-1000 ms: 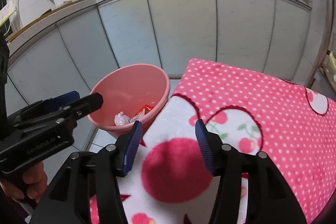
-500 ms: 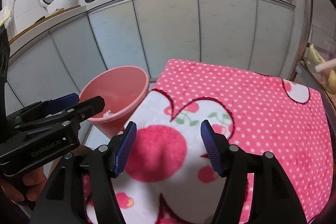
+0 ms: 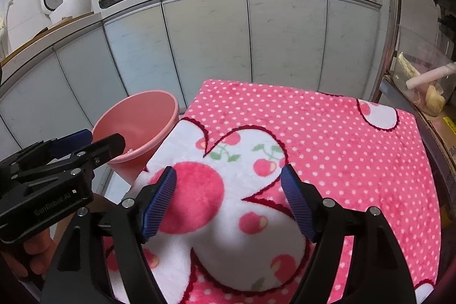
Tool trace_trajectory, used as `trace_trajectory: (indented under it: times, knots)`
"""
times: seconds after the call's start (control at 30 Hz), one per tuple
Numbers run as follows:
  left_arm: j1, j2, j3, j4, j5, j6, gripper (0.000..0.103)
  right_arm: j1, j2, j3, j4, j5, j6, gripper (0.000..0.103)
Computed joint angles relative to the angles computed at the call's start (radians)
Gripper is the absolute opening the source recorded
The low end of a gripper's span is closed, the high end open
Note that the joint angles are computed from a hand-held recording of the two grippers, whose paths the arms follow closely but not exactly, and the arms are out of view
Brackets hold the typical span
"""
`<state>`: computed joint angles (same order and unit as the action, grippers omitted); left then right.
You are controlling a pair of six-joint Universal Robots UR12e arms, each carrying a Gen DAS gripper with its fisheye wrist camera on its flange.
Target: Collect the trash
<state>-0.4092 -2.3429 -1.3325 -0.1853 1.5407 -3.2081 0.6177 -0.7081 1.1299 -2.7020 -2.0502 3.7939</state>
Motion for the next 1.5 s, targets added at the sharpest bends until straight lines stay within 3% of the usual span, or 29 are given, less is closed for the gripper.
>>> trace_trajectory:
  times: [0.77, 1.5]
  knots:
    - [-0.005, 0.010, -0.022, 0.056, 0.058, -0.008, 0.059, 0.005, 0.006, -0.012, 0.027, -0.005, 0.002, 0.076]
    - [-0.005, 0.019, -0.033, 0.067, 0.058, -0.010, 0.056, 0.009, 0.008, -0.017, 0.026, -0.006, -0.016, 0.076]
